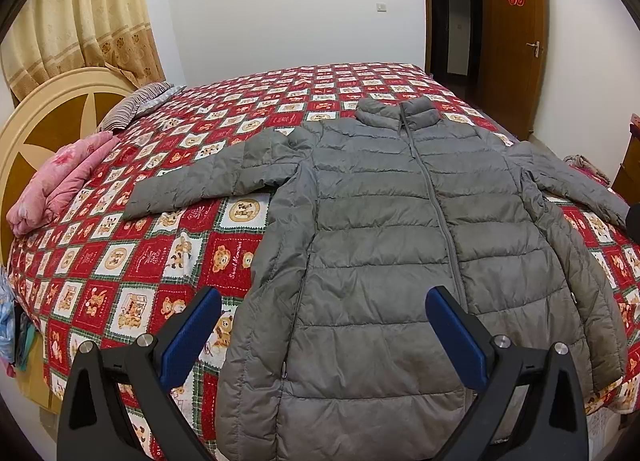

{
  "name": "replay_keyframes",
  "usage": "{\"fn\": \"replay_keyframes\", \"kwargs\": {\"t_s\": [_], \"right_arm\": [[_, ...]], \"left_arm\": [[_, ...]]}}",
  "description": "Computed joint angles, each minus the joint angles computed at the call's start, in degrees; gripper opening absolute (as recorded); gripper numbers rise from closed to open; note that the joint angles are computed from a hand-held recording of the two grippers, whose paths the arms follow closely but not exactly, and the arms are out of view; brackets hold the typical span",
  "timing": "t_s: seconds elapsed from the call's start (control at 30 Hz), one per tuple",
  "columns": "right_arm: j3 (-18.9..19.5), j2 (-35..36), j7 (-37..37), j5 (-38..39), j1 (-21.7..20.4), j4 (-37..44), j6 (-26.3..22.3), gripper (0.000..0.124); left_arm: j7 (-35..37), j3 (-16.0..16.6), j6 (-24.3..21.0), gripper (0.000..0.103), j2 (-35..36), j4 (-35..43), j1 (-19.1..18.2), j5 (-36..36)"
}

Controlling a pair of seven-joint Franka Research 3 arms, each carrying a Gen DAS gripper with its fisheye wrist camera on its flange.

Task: Fold large clothes

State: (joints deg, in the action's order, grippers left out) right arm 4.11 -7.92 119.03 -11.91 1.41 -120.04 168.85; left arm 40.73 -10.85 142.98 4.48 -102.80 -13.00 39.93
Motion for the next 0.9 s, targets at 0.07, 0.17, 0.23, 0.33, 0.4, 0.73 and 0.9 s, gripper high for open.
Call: {"fn": "replay_keyframes", "kwargs": {"t_s": [0.07,0.17,0.23,0.33,0.4,0.73,0.9], "right_arm": [[0.0,0.0,0.0,-0.1,0.0,0.0,0.0,0.103],[0.1,0.0,0.3,-0.3,-0.1,-0.1,0.0,0.103],[0.0,0.1,0.1,-0.3,0.0,0.0,0.0,0.103],[-0.8,0.8,-1.7,2.1,0.8,-0.1,-0.4,0.103],[-1.6,1.7,-3.2,4.5,1.4,0.3,-1.3,0.103],[-7.1,6.0,-13.0,16.3,0.1,3.8,-1.7,0.103],[-11.5,12.6,-9.8,19.5,-5.3,11.7,-2.3,0.103]], "left_arm": [[0.1,0.0,0.0,0.102,0.2,0.0,0.0,-0.2],[0.1,0.1,0.1,0.102,0.3,-0.1,0.1,-0.4],[0.8,0.2,0.4,0.102,0.7,0.1,0.3,-1.0],[3.1,0.2,2.2,0.102,1.1,-0.3,0.8,-4.1],[4.2,0.3,2.8,0.102,1.6,-0.4,1.0,-5.5],[10.3,2.7,6.2,0.102,7.2,4.7,3.1,-11.7],[8.2,6.2,5.9,0.102,13.9,12.9,2.6,-3.5]]}}
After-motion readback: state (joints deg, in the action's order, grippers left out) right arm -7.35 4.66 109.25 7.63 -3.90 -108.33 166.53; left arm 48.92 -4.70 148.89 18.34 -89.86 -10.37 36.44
